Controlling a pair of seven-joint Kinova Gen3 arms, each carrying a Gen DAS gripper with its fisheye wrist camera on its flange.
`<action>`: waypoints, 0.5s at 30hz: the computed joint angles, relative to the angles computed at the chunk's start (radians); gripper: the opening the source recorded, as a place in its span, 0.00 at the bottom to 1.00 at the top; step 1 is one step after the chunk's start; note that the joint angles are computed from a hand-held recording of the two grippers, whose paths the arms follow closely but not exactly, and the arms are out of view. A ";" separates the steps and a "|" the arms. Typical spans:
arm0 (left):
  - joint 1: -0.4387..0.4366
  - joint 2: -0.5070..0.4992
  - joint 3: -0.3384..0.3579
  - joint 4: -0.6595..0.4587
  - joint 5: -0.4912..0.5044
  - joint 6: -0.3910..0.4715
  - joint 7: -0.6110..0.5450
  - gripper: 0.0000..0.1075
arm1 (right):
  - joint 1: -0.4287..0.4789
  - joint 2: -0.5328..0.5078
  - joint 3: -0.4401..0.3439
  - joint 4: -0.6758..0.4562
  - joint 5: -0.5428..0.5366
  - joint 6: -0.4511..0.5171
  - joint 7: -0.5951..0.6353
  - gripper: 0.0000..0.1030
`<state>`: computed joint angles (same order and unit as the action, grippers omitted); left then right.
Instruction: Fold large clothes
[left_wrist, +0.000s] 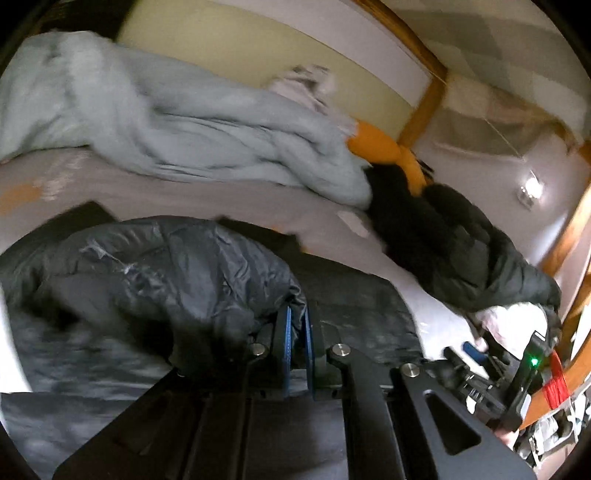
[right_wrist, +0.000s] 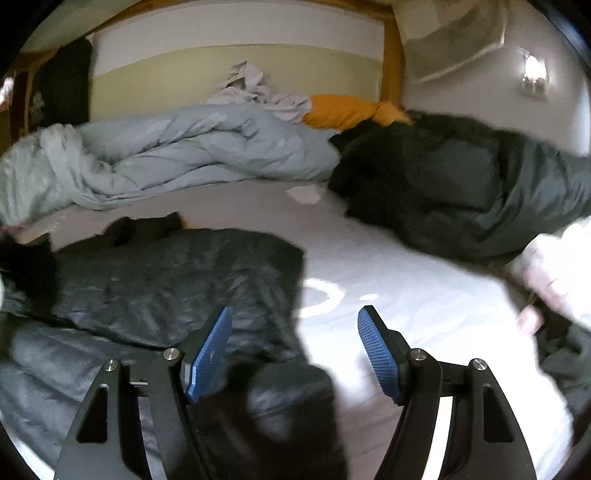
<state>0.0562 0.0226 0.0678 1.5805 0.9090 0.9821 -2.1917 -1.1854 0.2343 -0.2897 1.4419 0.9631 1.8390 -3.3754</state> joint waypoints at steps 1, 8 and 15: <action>0.025 0.008 0.024 -0.012 -0.013 -0.013 0.027 0.05 | -0.015 -0.007 0.012 0.009 0.006 -0.008 0.005 0.71; 0.231 0.101 0.159 -0.107 -0.164 -0.139 0.219 0.05 | -0.047 0.003 0.022 -0.008 0.035 0.126 -0.001 0.71; 0.371 0.200 0.220 -0.198 -0.320 -0.218 0.351 0.06 | 0.040 -0.096 -0.028 0.088 -0.042 0.122 -0.149 0.71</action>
